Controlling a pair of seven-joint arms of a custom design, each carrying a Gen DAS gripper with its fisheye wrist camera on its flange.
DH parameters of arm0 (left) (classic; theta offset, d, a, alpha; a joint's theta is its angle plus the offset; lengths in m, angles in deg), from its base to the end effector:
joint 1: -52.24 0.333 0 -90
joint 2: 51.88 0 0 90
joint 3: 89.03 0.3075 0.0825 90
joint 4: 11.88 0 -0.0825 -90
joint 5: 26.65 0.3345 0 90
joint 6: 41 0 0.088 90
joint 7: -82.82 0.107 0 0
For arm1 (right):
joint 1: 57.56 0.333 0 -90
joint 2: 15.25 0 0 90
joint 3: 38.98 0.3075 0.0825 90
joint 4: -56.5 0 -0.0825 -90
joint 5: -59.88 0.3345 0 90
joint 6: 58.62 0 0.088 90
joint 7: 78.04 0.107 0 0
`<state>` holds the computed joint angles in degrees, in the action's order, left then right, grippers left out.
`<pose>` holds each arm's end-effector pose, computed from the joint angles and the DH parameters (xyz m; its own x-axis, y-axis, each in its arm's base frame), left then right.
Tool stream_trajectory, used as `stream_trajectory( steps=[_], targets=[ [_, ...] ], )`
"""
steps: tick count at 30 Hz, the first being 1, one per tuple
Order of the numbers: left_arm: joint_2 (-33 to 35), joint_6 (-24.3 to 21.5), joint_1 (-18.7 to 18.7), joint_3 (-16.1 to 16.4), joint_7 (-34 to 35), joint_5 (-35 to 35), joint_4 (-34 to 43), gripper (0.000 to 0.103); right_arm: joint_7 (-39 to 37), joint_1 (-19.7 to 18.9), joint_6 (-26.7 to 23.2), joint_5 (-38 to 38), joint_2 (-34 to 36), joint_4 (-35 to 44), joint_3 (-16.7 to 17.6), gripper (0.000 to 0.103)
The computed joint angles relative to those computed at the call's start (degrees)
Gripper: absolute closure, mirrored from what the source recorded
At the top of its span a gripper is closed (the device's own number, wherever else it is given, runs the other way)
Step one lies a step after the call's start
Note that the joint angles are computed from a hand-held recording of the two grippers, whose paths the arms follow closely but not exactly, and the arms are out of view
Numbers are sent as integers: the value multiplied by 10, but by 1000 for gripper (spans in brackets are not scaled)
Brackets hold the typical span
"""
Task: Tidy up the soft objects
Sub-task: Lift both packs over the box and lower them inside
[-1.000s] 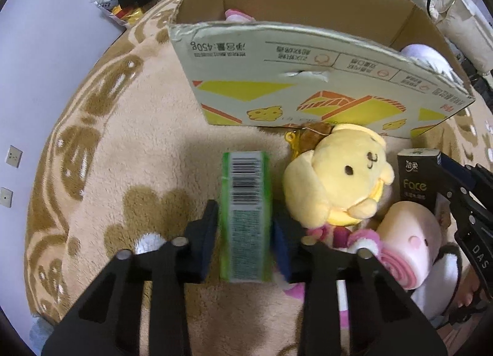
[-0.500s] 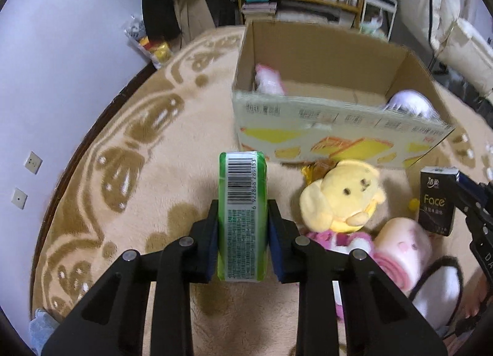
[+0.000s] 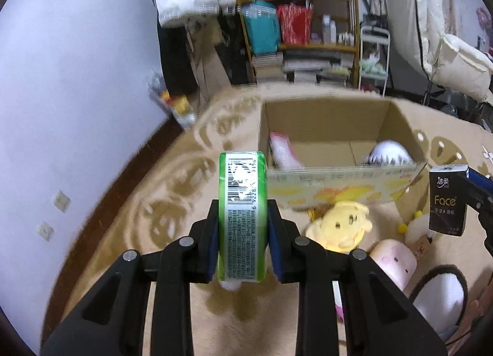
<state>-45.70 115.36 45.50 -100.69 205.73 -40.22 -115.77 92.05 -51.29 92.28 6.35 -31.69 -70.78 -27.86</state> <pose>0.5692 -0.1736 0.5823 -0.5820 -0.7941 -0.1750 -0.4792 0.5088 -0.7152 0.4380 0.1680 0.5709 -0.3222 -0.9375 -0.1318 -0.5013 0.2870 -0.8163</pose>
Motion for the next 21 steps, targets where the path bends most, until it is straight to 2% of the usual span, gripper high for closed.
stream_trajectory(
  steps=[5,13,18,21],
  targets=[
    [-10,9,8,-7,37,-63,17,77,-4,-2,-5,-21,2,22,3,83],
    [5,42,-6,-14,64,-75,54,77,-30,-1,-28,-40,23,61,-7,83],
    [40,47,-10,-28,69,-73,102,77,-35,-3,-16,-49,39,77,-22,83],
    [62,61,-15,-36,71,-61,124,77,-34,-5,15,-40,50,82,-38,83]
  ],
)
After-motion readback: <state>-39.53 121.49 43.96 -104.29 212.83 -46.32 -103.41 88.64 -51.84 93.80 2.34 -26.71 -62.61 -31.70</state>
